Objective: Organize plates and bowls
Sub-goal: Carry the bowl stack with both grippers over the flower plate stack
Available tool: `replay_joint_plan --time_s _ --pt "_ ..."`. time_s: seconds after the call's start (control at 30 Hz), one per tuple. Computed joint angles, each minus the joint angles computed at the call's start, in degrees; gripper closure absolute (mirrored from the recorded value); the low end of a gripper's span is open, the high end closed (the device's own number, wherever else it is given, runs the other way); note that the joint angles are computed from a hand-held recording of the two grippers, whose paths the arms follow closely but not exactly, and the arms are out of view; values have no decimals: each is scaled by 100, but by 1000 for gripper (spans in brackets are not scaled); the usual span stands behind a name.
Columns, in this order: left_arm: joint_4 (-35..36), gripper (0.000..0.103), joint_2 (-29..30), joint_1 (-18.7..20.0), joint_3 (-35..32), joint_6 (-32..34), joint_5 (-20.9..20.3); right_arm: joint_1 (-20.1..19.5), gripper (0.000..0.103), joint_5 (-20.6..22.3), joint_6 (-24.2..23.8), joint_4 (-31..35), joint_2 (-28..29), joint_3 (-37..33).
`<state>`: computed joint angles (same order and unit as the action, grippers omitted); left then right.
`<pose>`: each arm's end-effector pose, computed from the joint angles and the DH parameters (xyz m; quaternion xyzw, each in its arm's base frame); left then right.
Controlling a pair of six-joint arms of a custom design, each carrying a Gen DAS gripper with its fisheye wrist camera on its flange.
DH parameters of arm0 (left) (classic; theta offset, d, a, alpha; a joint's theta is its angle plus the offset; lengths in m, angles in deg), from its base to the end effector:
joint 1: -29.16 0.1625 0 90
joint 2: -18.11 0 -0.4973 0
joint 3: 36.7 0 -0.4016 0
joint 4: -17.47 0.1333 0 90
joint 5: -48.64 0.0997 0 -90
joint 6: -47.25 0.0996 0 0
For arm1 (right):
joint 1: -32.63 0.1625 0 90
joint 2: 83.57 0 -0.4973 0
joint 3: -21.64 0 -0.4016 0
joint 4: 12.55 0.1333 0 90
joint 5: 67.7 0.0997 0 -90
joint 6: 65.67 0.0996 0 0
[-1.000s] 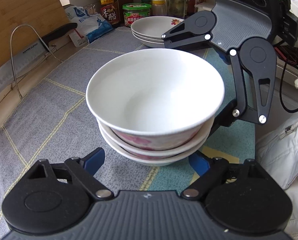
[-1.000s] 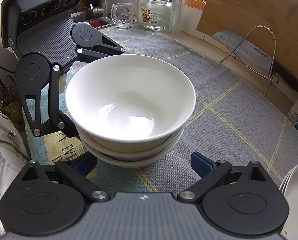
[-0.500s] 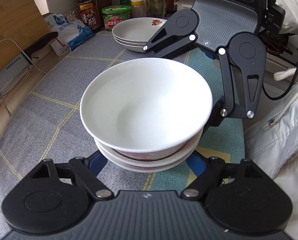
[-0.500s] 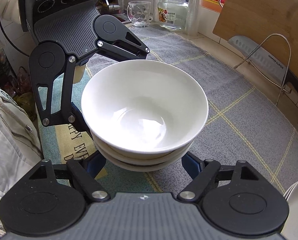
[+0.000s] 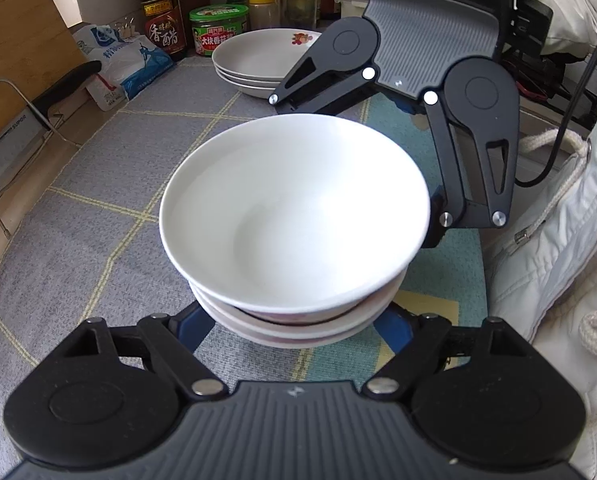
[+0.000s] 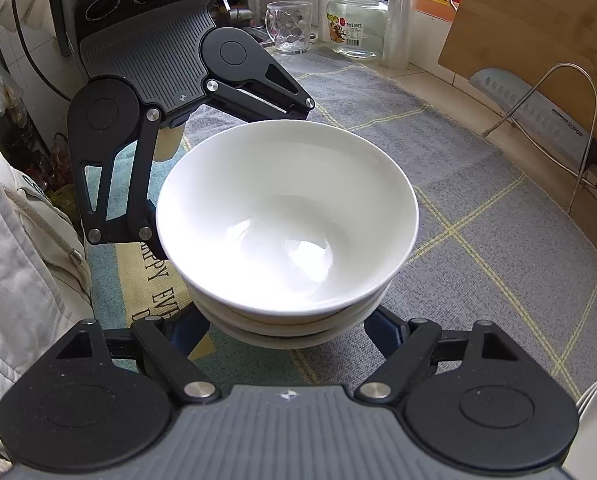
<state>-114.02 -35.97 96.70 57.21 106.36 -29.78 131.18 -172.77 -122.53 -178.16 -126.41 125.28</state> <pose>-0.1268 -0.7079 0.2134 0.6487 0.7542 0.0180 0.1003 0.2075 -0.6580 0.0826 0.5170 -0.8364 0.0634 0.1709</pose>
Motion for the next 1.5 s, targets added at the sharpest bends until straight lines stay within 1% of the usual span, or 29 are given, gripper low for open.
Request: replay_joint_plan --time_s 0.3,0.53,0.7,0.87,1.07,1.33,1.5 --pt "12 18 -22 18 8 -24 -50 8 15 -3 21 215 7 -96" --pt "-142 19 -55 -23 107 -94 13 44 16 -82 -27 144 -1 -62" --pt "-164 19 -70 -96 114 -195 16 48 16 -59 -61 270 -127 -37" --pt "-315 19 -23 -252 146 -352 54 21 16 -50 -182 417 -317 -14" --pt "-446 19 195 -468 53 -634 102 -95 16 -36 -419 619 -666 37" --pt "-773 19 661 -732 -184 -645 -19 -354 16 -88 -719 812 -1181 97" --pt "-907 19 1041 -881 -498 -577 -101 -533 16 -101 -899 889 -1465 73"
